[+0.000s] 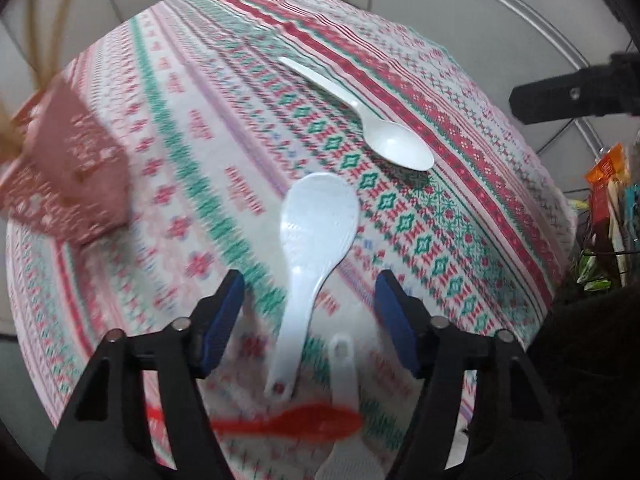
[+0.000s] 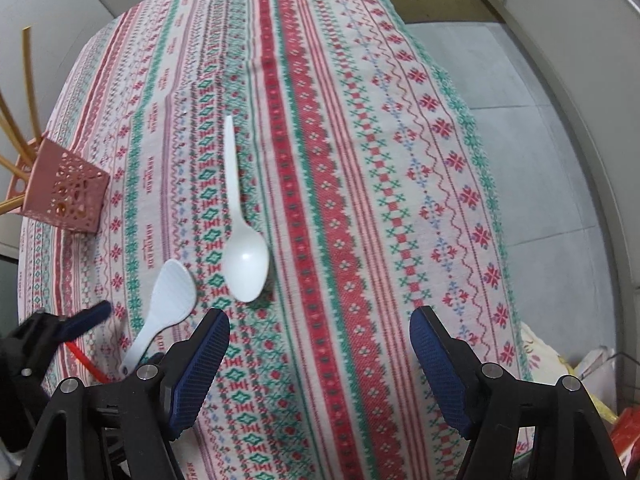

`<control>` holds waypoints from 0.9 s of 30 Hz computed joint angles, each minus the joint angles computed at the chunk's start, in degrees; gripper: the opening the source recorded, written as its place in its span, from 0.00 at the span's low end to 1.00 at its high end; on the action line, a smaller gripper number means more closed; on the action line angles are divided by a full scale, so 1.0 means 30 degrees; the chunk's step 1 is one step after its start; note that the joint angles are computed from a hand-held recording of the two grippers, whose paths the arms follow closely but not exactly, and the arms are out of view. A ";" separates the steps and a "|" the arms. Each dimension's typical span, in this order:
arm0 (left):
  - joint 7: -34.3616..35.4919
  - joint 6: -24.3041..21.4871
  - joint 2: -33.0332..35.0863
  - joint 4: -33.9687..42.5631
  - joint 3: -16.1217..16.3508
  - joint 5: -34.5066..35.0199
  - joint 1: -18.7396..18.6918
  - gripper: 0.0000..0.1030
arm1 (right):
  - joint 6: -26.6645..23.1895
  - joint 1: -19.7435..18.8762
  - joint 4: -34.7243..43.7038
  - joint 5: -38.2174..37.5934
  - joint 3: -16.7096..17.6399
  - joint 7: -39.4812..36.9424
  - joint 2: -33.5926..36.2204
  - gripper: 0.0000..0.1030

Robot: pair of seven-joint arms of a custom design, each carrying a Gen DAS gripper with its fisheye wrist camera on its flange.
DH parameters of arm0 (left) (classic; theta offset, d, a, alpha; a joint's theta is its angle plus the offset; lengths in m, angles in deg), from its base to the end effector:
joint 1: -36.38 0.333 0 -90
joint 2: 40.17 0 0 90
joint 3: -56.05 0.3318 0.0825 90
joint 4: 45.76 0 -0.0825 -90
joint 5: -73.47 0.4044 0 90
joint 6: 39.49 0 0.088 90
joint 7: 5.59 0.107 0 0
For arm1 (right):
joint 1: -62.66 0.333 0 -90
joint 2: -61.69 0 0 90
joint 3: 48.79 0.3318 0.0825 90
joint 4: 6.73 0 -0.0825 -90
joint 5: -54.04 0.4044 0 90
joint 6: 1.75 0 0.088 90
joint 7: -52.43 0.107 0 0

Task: Organize utensils
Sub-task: 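Grasp the white rice paddle by its handle with the left tool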

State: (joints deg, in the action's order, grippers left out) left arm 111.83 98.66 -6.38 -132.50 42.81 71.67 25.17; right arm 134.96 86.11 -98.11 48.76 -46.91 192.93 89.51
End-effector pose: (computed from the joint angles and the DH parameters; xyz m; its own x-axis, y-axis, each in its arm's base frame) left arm 0.7040 -0.2845 0.3624 -0.7350 -0.6780 -0.0051 -0.6351 0.6911 -0.3450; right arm 0.6682 0.3113 0.3873 -0.3498 -0.9174 -0.1896 -0.8893 0.3888 -0.2406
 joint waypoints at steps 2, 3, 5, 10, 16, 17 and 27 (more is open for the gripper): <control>-0.0172 0.0088 0.0477 0.0553 0.0109 0.0312 -0.0298 0.63 | 0.0146 -0.0143 -0.0164 0.0215 0.0048 -0.0102 -0.0009 0.77; -0.0231 0.0154 0.0673 0.0823 0.0107 0.0367 -0.0378 0.63 | 0.0119 -0.0210 -0.0182 0.0325 0.0072 -0.0167 0.0008 0.77; -0.0375 0.0079 0.1108 0.1477 0.0112 0.0441 -0.0514 0.63 | 0.0224 -0.0286 -0.0262 0.0446 0.0091 -0.0293 0.0007 0.77; -0.0665 -0.0090 0.1857 0.2632 0.0103 0.0458 -0.0661 0.59 | 0.0413 -0.0374 -0.0215 0.0647 0.0117 -0.0513 0.0116 0.77; -0.0378 0.0062 0.2387 0.3401 0.0087 0.0643 -0.0828 0.46 | 0.0374 -0.0403 -0.0125 0.0878 0.0147 -0.0743 0.0244 0.77; -0.0416 0.0457 0.2297 0.3196 0.0177 0.0780 -0.0891 0.46 | 0.0334 -0.0406 -0.0110 0.0908 0.0149 -0.0767 0.0264 0.77; 0.1330 0.4173 0.0308 0.0823 -0.1122 -0.0805 0.0549 0.46 | 0.1067 -0.0864 -0.0306 0.2324 0.0649 -0.1346 0.0481 0.77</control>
